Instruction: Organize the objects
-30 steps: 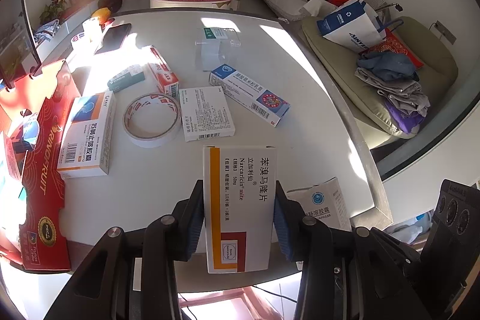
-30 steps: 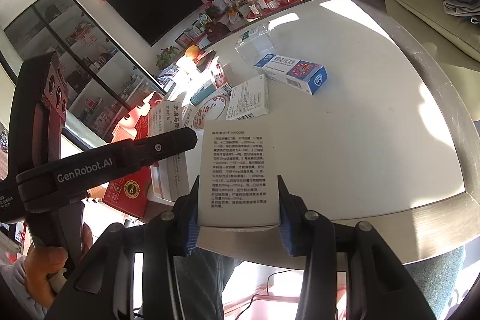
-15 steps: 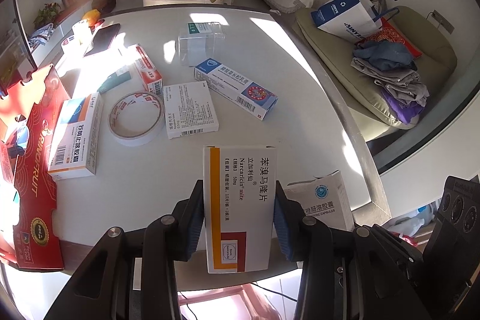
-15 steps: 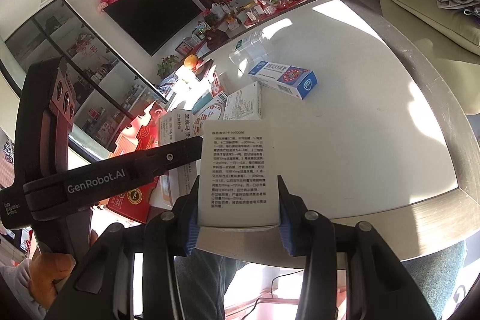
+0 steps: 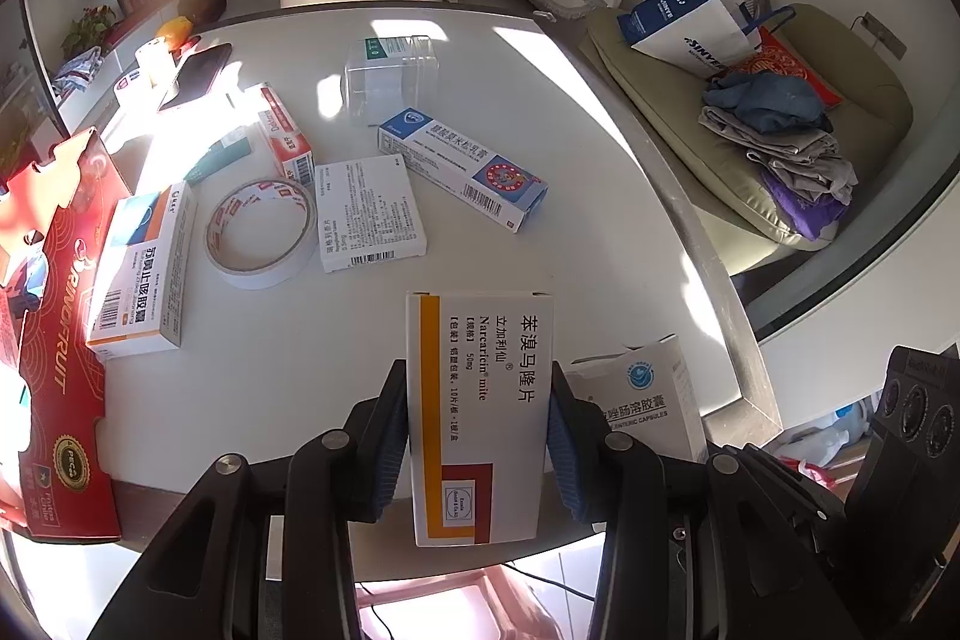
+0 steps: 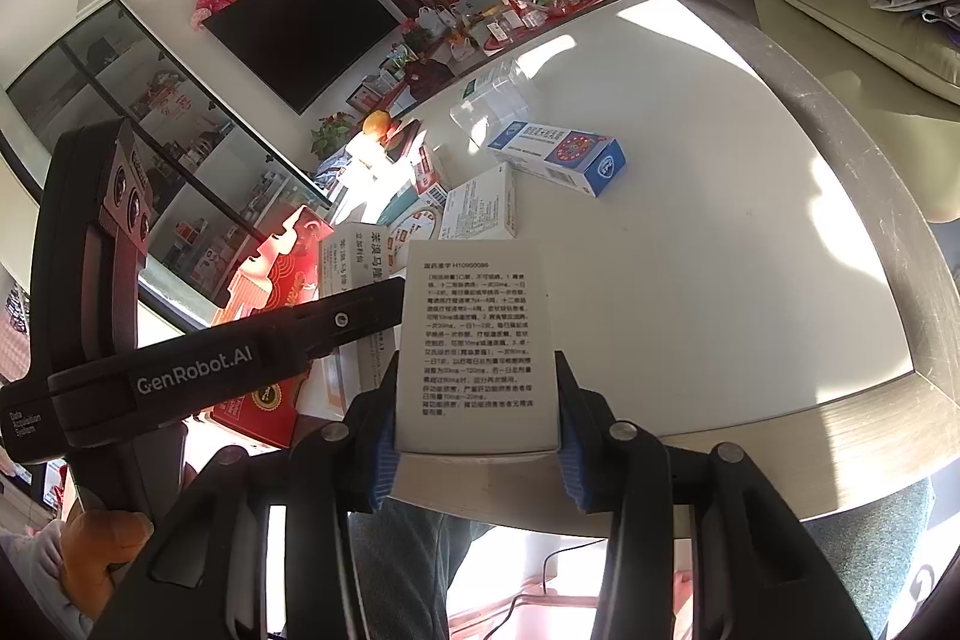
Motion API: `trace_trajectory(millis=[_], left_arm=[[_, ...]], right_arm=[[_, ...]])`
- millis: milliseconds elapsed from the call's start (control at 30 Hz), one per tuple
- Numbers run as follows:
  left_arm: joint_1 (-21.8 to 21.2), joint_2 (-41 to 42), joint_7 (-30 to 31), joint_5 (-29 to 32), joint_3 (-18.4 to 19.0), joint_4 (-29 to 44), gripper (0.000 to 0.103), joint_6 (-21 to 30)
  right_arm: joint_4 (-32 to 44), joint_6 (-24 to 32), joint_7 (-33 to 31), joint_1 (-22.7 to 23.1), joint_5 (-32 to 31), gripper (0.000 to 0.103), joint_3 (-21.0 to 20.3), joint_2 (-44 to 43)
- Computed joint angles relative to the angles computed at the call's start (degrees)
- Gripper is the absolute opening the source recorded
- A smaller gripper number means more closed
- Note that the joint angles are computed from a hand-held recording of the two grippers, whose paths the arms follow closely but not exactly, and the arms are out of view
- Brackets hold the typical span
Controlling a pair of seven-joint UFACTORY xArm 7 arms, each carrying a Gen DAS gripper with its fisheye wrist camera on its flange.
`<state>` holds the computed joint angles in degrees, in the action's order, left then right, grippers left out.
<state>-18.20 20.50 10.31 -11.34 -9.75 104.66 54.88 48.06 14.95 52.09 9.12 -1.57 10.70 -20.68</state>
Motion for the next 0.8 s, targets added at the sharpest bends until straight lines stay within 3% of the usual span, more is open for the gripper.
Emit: trace_trajectory(millis=[333, 800], left_arm=[[-1.3, 1.4, -1.0, 1.2, -0.1, 1.9, 0.045, 0.7], [-4.2, 5.3, -2.7, 4.2, 0.1, 6.6, 0.045, 4.2]], right_arm=[[-2.0, -0.7, 0.3, -0.5, 0.2, 0.042, -0.4, -2.0], [-5.9, -3.1, -2.6, 1.0, 5.2, 0.042, -3.5, -3.6]])
